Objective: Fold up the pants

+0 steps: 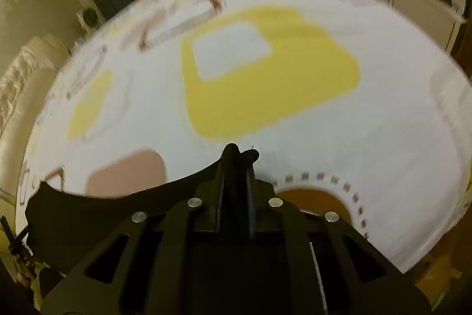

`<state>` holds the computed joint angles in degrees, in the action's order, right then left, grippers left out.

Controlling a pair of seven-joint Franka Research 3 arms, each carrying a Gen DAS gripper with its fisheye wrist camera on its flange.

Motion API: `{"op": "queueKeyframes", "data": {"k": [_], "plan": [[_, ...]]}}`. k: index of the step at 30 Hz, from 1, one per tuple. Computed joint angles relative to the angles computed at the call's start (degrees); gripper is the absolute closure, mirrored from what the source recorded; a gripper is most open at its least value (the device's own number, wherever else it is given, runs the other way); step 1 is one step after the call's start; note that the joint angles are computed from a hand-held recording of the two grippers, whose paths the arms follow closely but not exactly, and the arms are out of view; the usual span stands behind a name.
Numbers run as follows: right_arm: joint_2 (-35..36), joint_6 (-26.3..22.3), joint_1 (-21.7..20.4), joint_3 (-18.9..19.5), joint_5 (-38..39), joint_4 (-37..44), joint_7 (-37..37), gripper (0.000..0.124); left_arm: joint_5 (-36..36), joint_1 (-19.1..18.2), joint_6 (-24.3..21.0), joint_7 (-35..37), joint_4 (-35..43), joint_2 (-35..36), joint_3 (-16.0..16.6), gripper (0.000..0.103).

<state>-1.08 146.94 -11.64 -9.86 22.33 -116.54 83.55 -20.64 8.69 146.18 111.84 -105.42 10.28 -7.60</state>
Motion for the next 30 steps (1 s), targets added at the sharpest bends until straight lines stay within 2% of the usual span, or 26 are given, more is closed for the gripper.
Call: {"op": "queueKeyframes", "data": {"k": [2,6,8,9,10,11,12,13,14,15,17,19,20,22,25,28,30], "plan": [[-1.19,4.57,0.15,0.16,-0.01,-2.06,0.51,0.113,-0.10,-0.02,0.21,-0.11,0.00,0.05,-0.04,0.025],[2.40,4.59,-0.11,-0.01,-2.76,-2.31,4.94,0.113,-0.10,-0.10,1.18,-0.11,-0.51,0.00,-0.11,0.025],[2.60,6.29,-0.51,-0.04,3.60,-3.54,3.48,0.108,-0.05,-0.09,1.15,-0.20,-0.51,-0.03,-0.12,0.025],[3.07,5.81,-0.56,-0.32,6.24,-2.94,3.49,0.105,-0.09,-0.07,1.07,-0.18,-0.49,-0.04,-0.14,0.025],[3.36,4.26,-2.60,1.15,8.32,-1.92,3.75,0.103,-0.19,-0.04,0.99,-0.06,-0.49,-0.07,-0.17,0.025],[2.78,3.80,-2.77,1.07,6.39,-2.08,5.58,0.101,-0.32,0.00,0.95,0.11,-0.44,-0.04,-0.19,0.025],[2.01,4.55,-0.95,-0.63,0.43,-2.34,9.55,0.101,-0.44,0.03,1.02,0.25,-0.48,-0.04,-0.21,0.025],[1.14,5.17,-0.49,-0.50,-7.89,-2.15,14.50,0.100,-0.43,0.01,1.12,0.19,-0.49,-0.01,-0.18,0.025],[0.67,5.69,-0.18,-0.04,-12.19,-2.01,16.77,0.100,-0.48,0.00,1.21,0.08,-0.50,0.01,-0.18,0.025],[0.05,6.62,0.47,0.61,-12.48,-1.74,15.42,0.100,-0.55,-0.01,1.31,-0.08,-0.44,0.08,-0.18,0.025],[-0.19,6.66,2.40,1.71,-2.70,-0.29,4.92,0.099,-0.39,-0.06,1.52,-0.31,-0.45,0.12,-0.18,0.024],[1.32,3.46,4.48,2.73,9.12,3.15,-8.18,0.096,-0.41,-0.02,1.53,-0.31,-0.32,0.24,-0.23,0.024],[3.66,-1.04,5.35,3.55,14.79,6.89,-14.42,0.093,-0.40,-0.01,1.53,-0.32,-0.32,0.24,-0.25,0.024],[8.32,-9.25,6.27,5.65,19.88,13.20,-22.17,0.093,-0.67,0.06,1.64,-0.25,-0.30,0.30,-0.32,0.024],[14.94,-16.20,8.13,8.26,17.18,21.14,-26.20,0.093,-0.69,0.06,1.94,-0.11,-0.40,0.31,-0.40,0.023],[21.95,-22.35,10.29,10.02,10.86,29.73,-27.78,0.093,-0.66,0.05,2.30,0.28,-0.69,0.18,-0.46,0.022],[24.07,-25.03,10.98,10.74,9.14,32.44,-28.45,0.100,-1.16,0.24,1.88,0.75,-0.49,0.21,-0.52,0.022]]}}
